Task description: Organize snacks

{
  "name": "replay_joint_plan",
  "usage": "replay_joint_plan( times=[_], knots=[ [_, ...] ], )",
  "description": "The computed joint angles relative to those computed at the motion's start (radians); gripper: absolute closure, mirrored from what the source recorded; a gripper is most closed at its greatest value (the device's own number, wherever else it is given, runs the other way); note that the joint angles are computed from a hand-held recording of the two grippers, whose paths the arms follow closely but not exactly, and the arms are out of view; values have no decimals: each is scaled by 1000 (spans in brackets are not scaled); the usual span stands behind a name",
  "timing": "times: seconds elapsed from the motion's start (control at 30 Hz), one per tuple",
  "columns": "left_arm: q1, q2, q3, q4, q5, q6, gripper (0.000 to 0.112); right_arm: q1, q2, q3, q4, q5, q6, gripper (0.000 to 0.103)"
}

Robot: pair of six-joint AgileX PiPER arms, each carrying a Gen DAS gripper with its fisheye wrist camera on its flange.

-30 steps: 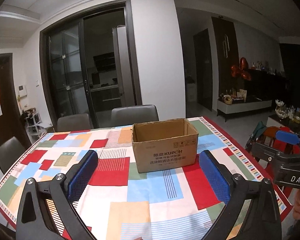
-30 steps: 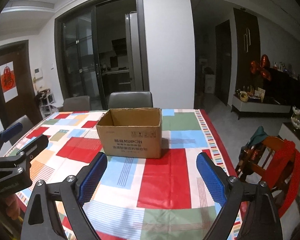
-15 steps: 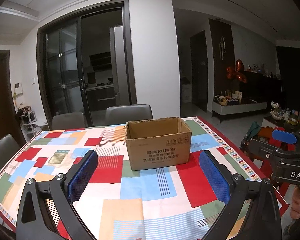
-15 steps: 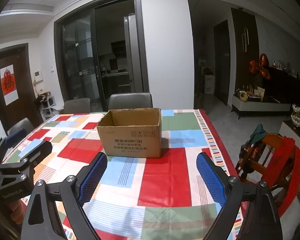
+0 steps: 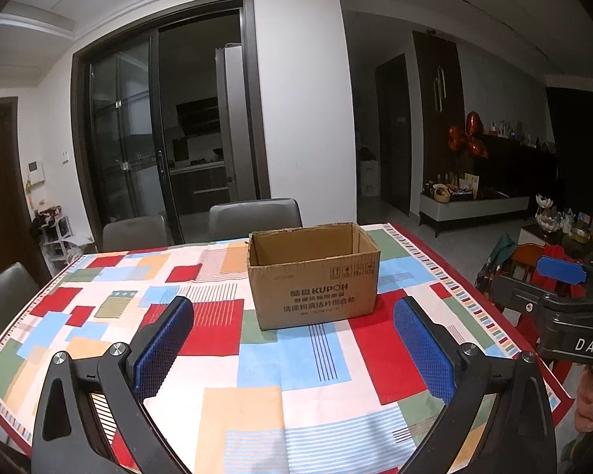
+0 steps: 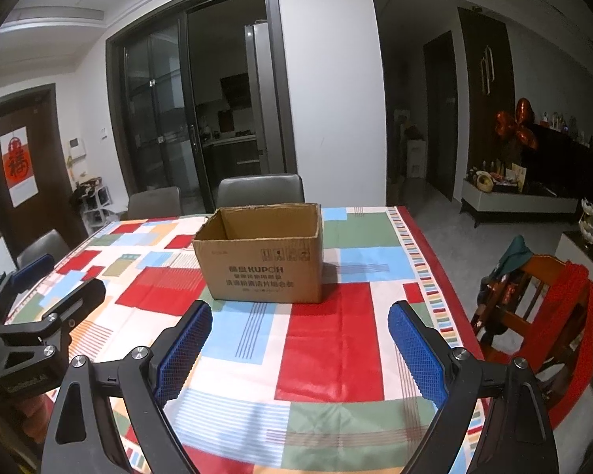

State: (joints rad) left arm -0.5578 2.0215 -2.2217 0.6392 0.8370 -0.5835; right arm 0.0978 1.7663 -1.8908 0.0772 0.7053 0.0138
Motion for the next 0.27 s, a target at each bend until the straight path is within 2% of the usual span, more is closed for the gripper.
replay_joint_plan(
  times=[0.27],
  knots=[
    [4,10,-20,-10,9,8,9,-2,1,1,1,2,-4,12]
  ],
)
